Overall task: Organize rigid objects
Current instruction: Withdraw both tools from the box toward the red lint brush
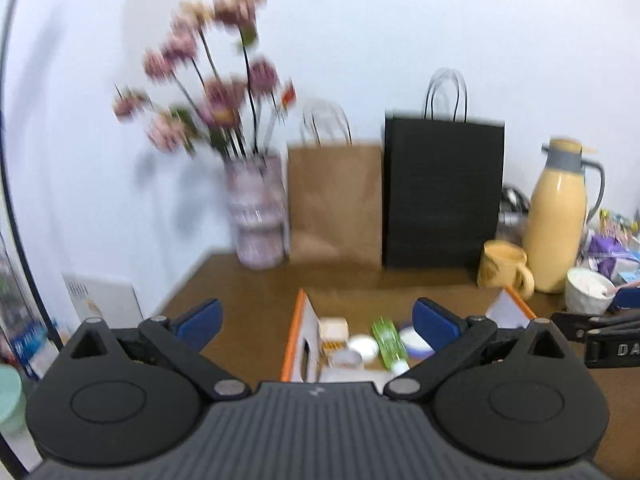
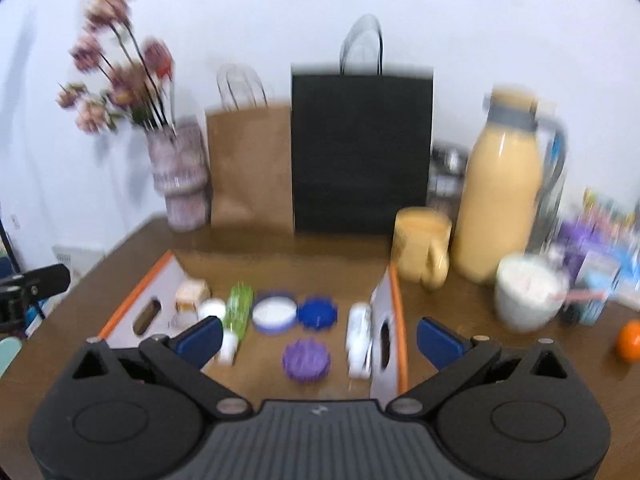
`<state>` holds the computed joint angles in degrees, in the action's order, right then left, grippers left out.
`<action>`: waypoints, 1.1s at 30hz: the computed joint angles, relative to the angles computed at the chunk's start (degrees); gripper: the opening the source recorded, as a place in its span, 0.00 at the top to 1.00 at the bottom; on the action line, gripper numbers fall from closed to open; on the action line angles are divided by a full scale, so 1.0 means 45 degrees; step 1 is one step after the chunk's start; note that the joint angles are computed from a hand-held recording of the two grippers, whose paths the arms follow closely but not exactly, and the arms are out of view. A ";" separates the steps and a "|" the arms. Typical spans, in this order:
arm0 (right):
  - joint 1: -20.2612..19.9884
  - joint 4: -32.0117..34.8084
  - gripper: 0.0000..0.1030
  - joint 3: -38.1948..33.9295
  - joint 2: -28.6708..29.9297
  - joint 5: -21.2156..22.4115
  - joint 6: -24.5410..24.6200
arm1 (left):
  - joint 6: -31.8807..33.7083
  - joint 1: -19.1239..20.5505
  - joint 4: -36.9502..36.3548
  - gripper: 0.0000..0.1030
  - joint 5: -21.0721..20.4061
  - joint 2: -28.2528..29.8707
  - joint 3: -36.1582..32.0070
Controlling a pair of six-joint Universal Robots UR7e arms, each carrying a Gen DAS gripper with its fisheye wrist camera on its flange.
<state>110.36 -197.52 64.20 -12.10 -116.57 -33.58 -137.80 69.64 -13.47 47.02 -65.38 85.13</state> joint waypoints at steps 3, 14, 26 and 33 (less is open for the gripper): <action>-0.0083 -0.2320 0.00 0.1299 -0.0191 0.0704 -0.1046 | 0.0877 -0.0064 -0.2246 0.00 0.0788 -0.0952 0.2071; -0.0640 -0.5809 0.00 0.3789 -0.0435 0.1866 -0.1630 | -0.0164 0.0026 -0.3304 0.00 0.1700 -0.2367 0.4574; -0.1294 -0.9891 0.00 0.8171 -0.1371 0.3388 -0.1512 | 0.1127 -0.0794 -0.6582 0.00 0.2300 -0.4885 0.9218; -0.1363 -1.2302 0.00 1.0730 -0.1457 0.4064 -0.1845 | 0.1410 -0.1787 -0.7162 0.00 0.1309 -0.6321 1.1810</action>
